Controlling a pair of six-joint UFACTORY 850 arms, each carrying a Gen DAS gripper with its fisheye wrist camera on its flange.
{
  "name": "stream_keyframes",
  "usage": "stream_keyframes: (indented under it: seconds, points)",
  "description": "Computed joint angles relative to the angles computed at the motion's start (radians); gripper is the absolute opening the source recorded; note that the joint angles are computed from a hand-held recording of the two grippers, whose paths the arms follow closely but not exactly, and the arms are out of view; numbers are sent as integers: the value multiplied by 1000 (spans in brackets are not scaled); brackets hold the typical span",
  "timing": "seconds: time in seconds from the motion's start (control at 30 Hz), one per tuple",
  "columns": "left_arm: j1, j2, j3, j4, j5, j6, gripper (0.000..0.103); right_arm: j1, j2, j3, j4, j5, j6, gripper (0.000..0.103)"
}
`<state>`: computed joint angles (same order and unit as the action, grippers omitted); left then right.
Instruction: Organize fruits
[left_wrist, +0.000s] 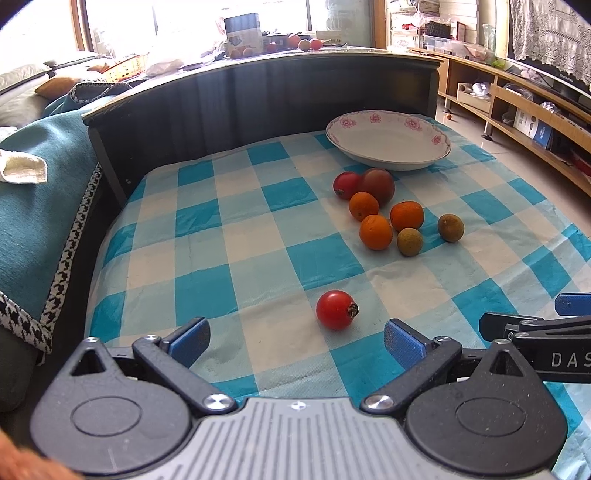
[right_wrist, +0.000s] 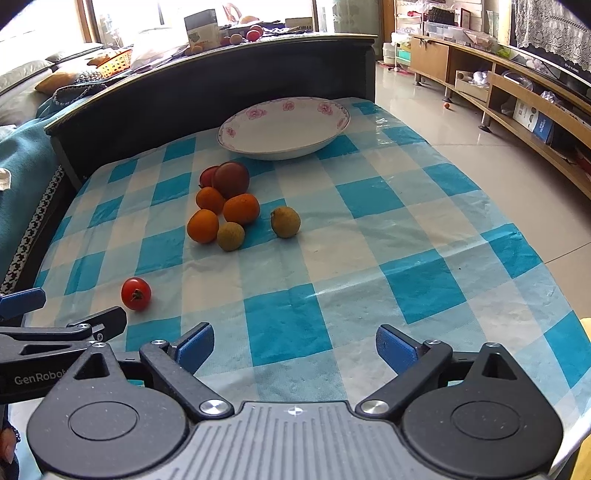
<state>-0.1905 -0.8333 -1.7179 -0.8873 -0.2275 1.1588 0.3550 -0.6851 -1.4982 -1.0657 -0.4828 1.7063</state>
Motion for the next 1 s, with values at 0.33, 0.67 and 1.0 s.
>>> stream_keyframes:
  seconds: [0.33,0.67,1.0]
  points:
    - [-5,-47,-65,84,-25,-86,103,-13,-24,-34,47,8,-62,88]
    - [-11,-79,-107,99,-41,-101,101,-24,-44,-60,48,2,-86,87]
    - [-19,-93,-115,93,-38,-61,90,-23,-56,-74,41,-10,-97,87]
